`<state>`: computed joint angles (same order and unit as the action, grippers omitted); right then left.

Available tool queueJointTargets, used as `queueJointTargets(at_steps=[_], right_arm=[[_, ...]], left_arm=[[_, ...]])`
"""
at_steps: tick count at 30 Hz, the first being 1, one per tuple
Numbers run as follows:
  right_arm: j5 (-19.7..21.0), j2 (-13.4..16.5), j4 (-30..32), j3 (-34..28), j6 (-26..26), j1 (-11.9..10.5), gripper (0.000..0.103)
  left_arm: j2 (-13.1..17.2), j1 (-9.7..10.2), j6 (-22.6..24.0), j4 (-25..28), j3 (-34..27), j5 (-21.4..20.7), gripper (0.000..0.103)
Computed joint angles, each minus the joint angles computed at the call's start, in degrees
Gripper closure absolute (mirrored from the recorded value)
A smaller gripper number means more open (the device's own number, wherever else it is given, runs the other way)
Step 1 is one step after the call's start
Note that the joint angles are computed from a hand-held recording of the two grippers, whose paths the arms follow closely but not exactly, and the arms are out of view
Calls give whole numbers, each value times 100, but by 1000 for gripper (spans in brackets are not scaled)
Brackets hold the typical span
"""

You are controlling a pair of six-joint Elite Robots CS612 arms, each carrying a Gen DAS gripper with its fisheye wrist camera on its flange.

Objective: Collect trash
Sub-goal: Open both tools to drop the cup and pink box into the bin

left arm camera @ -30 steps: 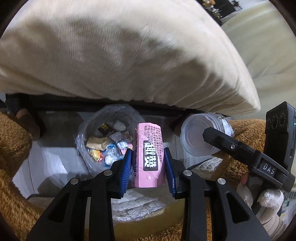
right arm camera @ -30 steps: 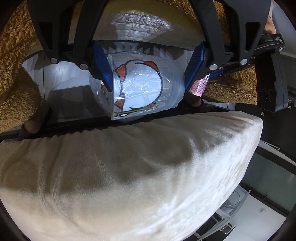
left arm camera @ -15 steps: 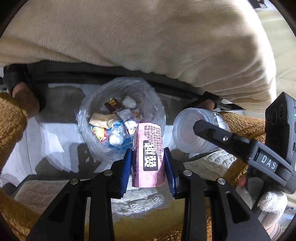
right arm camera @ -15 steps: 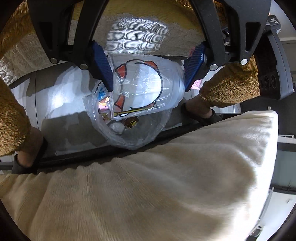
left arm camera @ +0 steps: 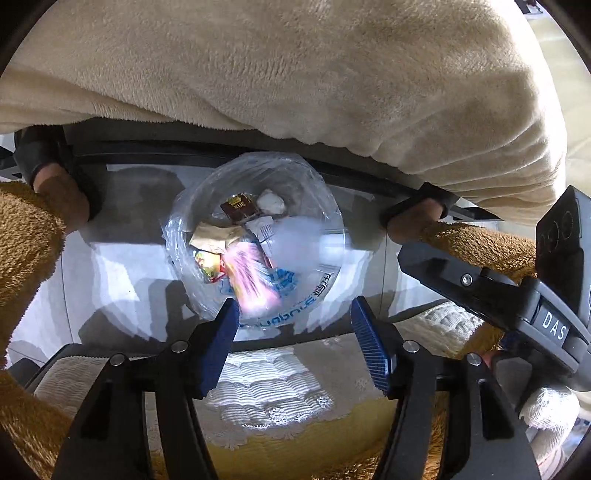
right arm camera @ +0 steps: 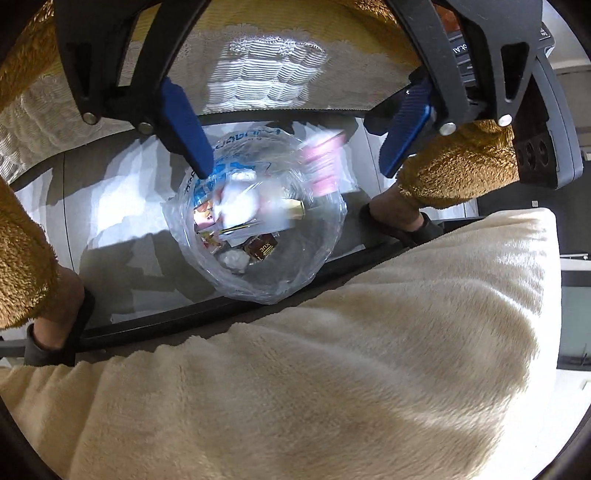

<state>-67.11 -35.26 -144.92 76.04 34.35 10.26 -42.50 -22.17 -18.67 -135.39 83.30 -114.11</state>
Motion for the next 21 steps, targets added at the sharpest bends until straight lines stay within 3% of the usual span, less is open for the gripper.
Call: queueJointTargets(at_steps=[12,21], right_arm=[[-42,-66,-150,77,38,1,13],[-225,-302,-855,438,113,-25,13]], left_arm=[[-49,-8,-27,-267,74,56,41],[-201,42,-47,-1064,310,-68,41]])
